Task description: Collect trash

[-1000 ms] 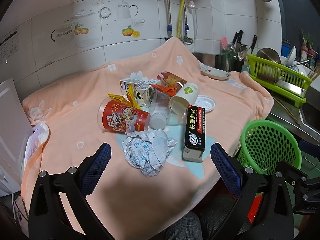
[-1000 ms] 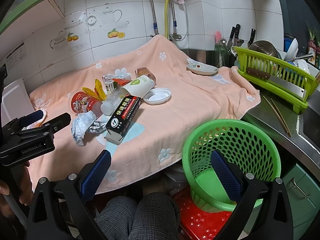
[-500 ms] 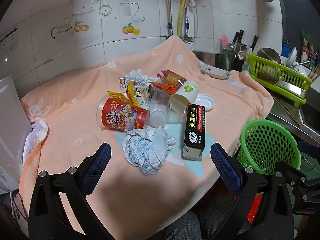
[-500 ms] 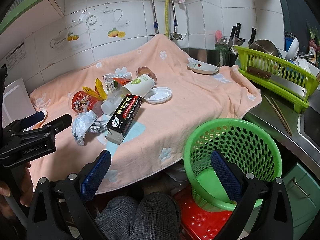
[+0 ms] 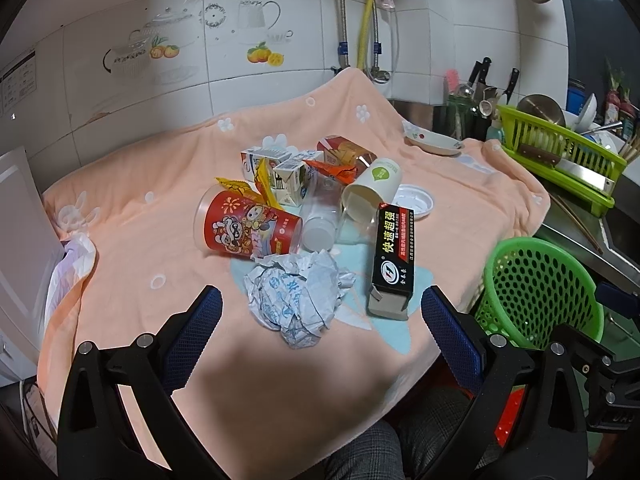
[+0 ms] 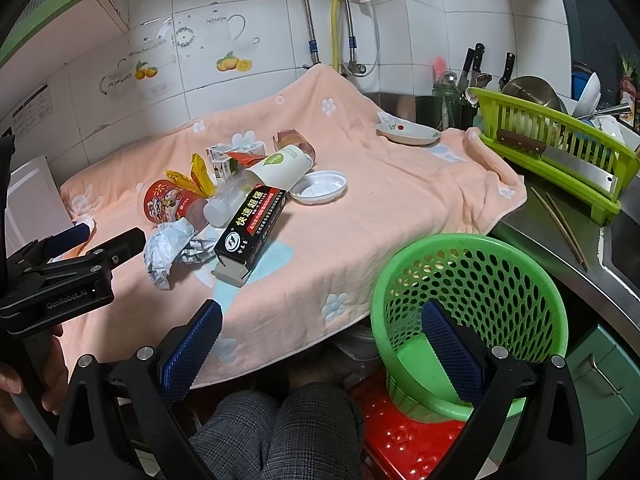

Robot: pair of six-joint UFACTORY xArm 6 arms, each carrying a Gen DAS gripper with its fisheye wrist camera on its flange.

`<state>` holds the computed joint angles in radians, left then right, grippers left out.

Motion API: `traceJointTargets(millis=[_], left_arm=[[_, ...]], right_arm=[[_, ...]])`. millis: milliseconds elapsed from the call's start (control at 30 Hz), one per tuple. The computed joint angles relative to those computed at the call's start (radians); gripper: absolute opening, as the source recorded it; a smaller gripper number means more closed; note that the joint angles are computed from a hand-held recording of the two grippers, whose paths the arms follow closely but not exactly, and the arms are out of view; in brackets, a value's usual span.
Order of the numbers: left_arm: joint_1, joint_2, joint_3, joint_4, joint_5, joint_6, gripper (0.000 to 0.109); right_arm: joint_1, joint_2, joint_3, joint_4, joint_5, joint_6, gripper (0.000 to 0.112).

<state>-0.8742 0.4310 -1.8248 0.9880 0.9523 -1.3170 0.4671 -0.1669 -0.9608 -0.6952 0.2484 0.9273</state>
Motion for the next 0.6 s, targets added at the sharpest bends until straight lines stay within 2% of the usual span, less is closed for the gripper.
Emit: traceJointTargets(millis=[600], left_arm=[[0.006,0.004,-0.004,-0.014,0.005,0.003,0.098]], right_arm=[[0.003,0.014,-0.007,0.014,0.0,-0.01,0.097]])
